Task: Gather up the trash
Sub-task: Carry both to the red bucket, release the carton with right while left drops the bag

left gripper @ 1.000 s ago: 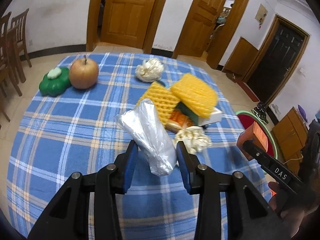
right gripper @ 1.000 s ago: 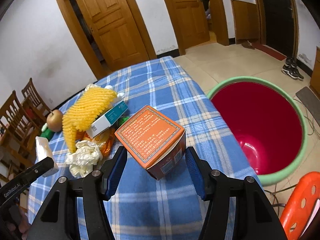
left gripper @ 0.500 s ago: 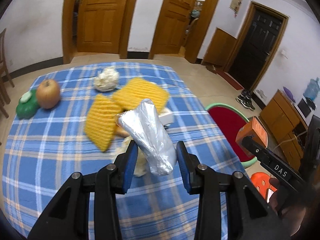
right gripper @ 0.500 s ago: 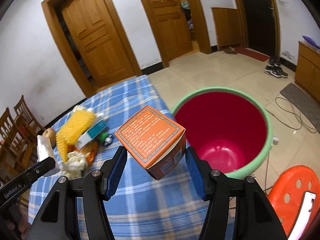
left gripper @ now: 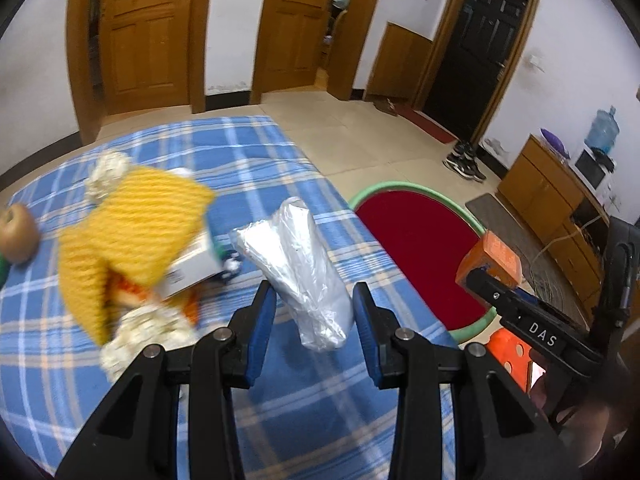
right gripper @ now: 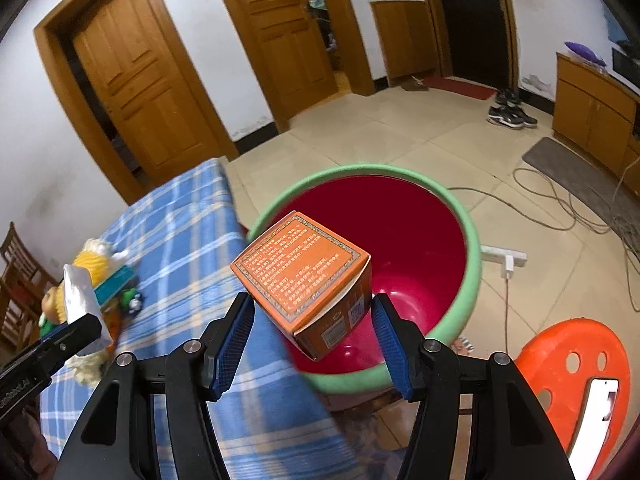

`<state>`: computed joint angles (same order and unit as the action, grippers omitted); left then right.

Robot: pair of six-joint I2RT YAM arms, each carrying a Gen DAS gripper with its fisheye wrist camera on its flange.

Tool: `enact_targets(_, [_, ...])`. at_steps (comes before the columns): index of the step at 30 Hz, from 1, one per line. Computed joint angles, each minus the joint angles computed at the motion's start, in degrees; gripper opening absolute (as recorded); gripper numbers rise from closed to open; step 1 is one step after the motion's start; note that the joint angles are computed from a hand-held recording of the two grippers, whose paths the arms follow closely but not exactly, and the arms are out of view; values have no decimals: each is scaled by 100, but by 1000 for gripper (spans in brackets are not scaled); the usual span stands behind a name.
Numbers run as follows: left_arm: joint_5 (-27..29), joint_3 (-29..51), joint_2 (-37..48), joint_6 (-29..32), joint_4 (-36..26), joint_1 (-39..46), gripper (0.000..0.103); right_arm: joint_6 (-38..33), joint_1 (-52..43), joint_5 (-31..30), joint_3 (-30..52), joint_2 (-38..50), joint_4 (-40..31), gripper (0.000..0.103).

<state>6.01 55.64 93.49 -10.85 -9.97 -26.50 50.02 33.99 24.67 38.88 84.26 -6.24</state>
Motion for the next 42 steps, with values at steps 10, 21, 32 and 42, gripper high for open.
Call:
enact_targets(10, [-60,854,883,162,-121,-492,40,-85,-534,-275,-382,-323,190,66])
enact_targets(21, [-36,1881,1859,376,-331,-869,40,308,-672,-113,-790,-1065,-83,67])
enact_targets(32, [-58,2461,2172,468,-524,-1062,60,454,-622,61,-935,-1494,-282,68])
enact_targets(42, [-214,1629,1410,234,-477,-934,60,644,-183,296,-811,-1724,-616,74])
